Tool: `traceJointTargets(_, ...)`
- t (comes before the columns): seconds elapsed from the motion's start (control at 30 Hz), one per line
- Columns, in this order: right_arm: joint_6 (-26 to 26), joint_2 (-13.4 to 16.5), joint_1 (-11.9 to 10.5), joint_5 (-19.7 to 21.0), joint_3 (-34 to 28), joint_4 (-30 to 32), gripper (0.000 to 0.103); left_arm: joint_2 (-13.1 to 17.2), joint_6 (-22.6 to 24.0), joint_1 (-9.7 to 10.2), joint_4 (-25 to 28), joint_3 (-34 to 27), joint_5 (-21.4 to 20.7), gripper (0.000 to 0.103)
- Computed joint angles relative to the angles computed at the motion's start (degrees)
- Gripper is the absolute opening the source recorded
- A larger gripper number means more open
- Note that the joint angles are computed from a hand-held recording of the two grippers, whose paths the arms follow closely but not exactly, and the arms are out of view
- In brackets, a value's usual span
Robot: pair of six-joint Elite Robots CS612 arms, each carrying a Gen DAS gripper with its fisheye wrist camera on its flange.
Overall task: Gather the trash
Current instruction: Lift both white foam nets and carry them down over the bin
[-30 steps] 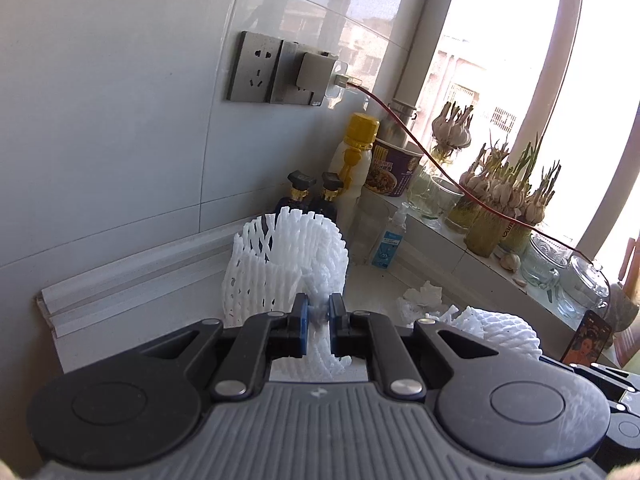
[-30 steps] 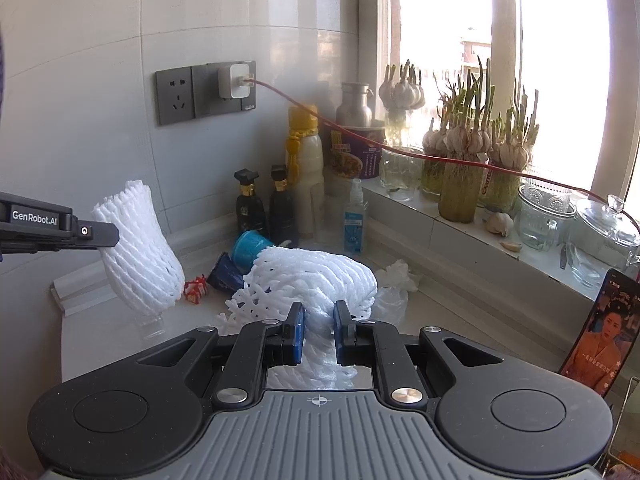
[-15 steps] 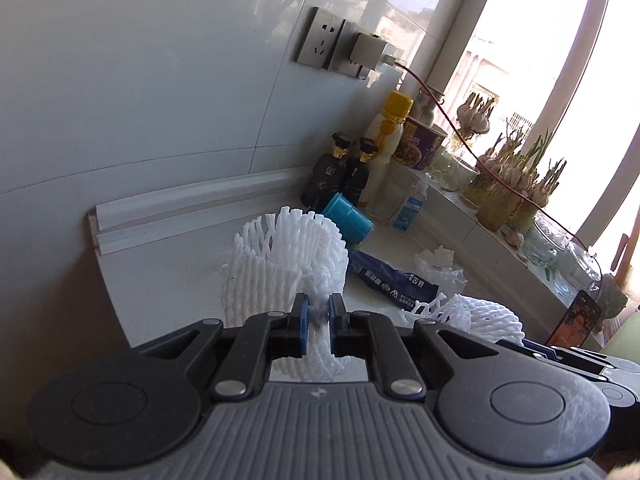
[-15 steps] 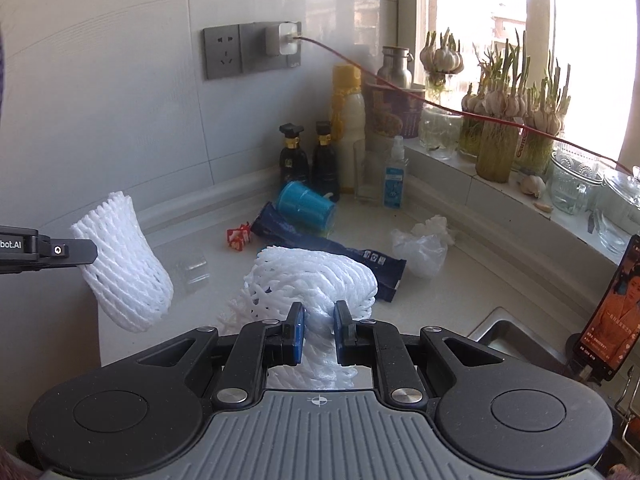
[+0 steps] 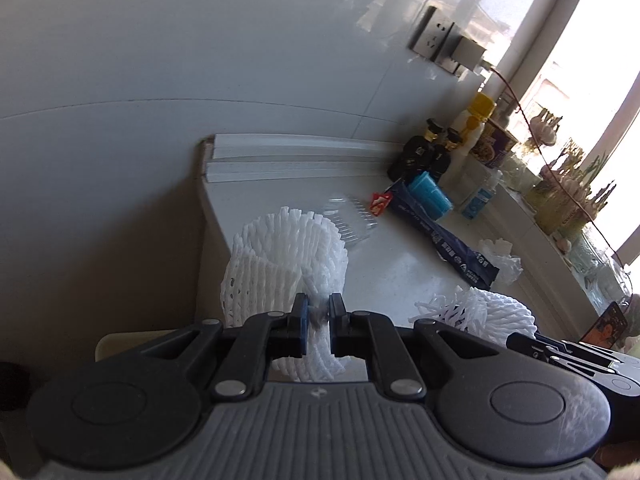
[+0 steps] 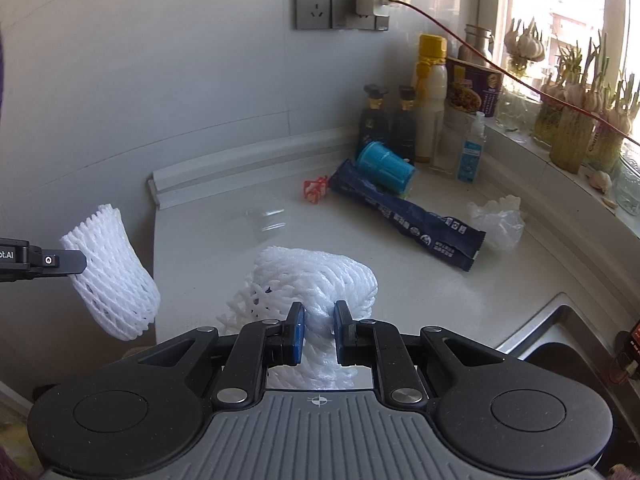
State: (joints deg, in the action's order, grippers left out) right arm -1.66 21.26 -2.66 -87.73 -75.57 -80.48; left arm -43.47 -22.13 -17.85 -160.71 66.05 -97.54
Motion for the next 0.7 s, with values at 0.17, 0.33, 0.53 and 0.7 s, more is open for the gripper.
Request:
traceJointTargets(0.17, -1.7, 0.0, 0.7, 1.4, 0.3, 0.5, 0.014, -1.0, -1.9, 0.74, -0.1, 2.4, 1.9, 0.009)
traceJointTargets(0.33, -2.7, 0.3, 1.6, 3.9, 0.6, 0.5, 0.014, -1.7, -4.0, 1.54, 0.5, 4.6, 4.0, 0.009)
traceJointTargets(0.53, -6.1, 0.5, 3.1, 6.7, 1.3, 2.1, 0.014, -2.2, -7.2, 2.4, 1.7, 6.8, 6.3, 0.009)
traceJointTargets(0.7, -12.6, 1.1, 4.6, 8.4, 1.3, 1.8, 0.014, -2.4, -8.9, 3.22, 3.3, 8.2, 6.9, 0.009)
